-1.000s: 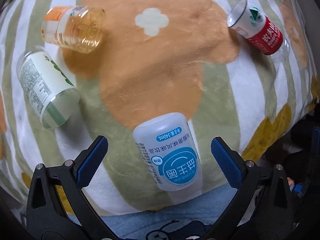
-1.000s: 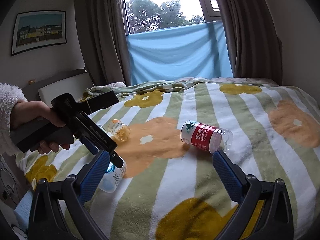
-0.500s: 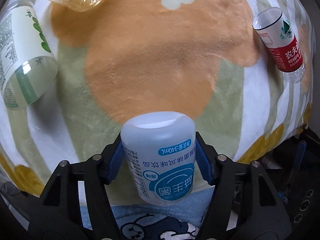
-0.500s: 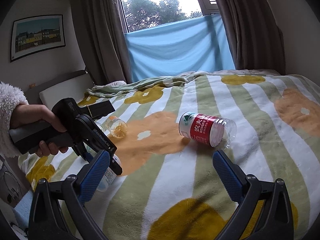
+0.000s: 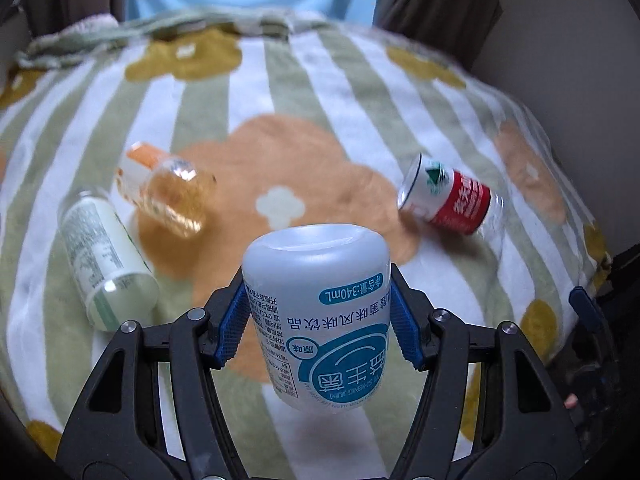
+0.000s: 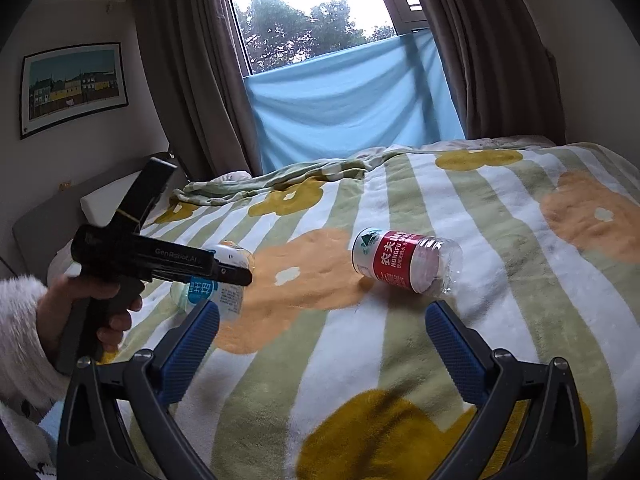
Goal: Flip cup upside down
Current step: 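Lift the white cup with the left tool and turn its bottom upward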
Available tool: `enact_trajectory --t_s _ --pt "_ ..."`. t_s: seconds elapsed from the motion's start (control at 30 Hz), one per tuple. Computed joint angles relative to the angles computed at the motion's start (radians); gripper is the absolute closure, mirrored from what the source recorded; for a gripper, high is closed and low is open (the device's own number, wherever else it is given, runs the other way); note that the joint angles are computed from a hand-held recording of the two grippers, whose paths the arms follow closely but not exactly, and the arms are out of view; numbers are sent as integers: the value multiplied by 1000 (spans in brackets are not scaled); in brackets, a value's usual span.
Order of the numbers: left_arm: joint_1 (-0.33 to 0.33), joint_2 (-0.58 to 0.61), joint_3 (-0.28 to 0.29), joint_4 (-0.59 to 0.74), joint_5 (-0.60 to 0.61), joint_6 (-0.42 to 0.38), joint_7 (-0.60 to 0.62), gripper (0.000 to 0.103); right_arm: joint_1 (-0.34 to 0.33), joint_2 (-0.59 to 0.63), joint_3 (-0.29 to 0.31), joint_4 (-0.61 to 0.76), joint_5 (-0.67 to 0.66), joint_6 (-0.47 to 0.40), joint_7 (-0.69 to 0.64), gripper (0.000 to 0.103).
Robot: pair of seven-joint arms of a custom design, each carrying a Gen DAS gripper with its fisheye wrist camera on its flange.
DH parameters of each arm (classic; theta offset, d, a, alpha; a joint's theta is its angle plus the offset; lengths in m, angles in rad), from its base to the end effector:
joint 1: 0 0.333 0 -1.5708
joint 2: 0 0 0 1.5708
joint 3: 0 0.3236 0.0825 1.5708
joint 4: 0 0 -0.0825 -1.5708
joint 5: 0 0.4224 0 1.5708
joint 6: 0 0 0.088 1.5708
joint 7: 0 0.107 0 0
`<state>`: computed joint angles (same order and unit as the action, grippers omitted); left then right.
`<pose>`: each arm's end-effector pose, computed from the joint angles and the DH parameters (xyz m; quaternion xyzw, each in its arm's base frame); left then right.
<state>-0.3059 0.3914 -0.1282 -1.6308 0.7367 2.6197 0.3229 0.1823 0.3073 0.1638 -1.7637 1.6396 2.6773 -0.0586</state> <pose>0.6756 -0.3161 0.4491 -0.7484 0.5494 -0.2937 0.2273 0.6756 0.2007 0.4207 -0.7301 0.3937 -0.1169 0.5461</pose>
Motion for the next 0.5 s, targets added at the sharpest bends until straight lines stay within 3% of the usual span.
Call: enact_trajectory --t_s 0.03,0.07,0.2,0.33,0.5 --pt "-48 2 55 5 104 3 -88 43 1 0 -1 -1 -10 0 9 0" --pt "-69 5 75 10 178 -17 -155 43 4 0 -3 -1 -27 3 23 0" --pt "-33 14 55 -18 168 -4 -232 43 10 -8 -3 -12 -70 23 40 0" --pt "-14 67 39 17 125 5 -205 43 13 -16 -2 -23 -92 26 47 0" --pt "-3 74 5 29 48 -39 -59 43 15 -5 0 -17 -121 25 80 0"
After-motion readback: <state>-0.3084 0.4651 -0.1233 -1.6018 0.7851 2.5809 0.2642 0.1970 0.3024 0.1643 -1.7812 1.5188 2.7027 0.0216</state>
